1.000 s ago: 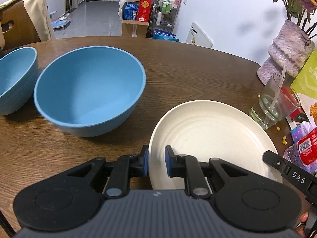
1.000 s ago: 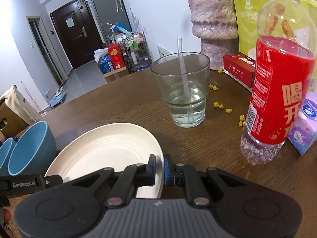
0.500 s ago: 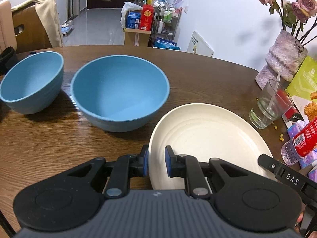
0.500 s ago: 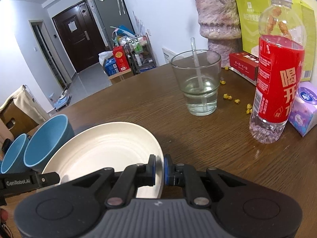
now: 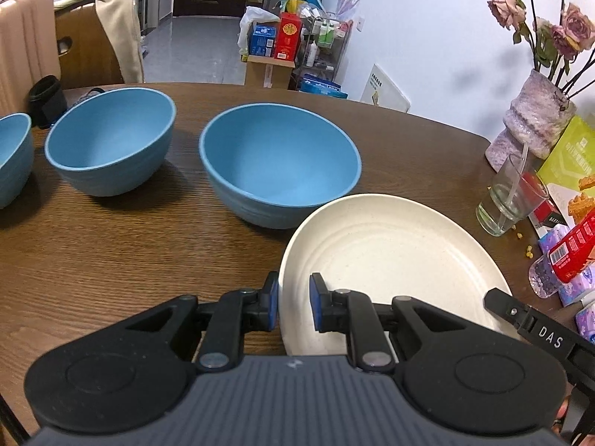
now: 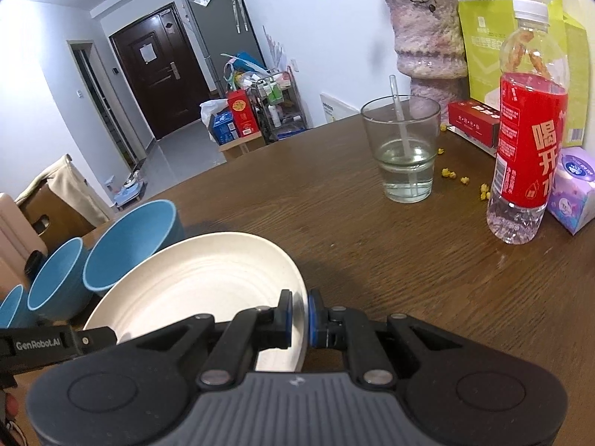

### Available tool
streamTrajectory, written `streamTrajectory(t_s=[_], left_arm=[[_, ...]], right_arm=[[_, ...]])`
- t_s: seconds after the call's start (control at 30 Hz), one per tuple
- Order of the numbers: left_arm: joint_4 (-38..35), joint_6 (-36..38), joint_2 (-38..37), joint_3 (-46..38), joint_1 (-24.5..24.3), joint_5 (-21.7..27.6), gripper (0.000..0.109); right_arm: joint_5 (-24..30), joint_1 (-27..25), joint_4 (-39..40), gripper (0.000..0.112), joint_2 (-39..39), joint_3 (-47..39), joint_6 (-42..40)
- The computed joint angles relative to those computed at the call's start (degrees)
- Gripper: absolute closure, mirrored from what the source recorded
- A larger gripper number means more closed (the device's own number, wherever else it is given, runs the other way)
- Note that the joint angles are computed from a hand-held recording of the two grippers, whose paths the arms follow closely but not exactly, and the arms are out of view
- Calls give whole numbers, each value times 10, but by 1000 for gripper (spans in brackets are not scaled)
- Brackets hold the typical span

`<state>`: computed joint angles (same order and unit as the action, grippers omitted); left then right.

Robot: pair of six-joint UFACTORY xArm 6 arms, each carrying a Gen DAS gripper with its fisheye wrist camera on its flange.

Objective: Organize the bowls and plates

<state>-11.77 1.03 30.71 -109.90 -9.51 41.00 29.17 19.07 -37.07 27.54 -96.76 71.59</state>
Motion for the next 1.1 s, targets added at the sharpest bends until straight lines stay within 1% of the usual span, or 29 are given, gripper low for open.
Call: streamTrajectory(t_s=[0.67,1.1], left_arm=[[-30,42,-110,145,48,-48,92],[-49,70,-175,222,100,-57,92]], right_arm=[[21,55,-21,103,1,-25,13],[36,99,-15,103,29,-72,3]])
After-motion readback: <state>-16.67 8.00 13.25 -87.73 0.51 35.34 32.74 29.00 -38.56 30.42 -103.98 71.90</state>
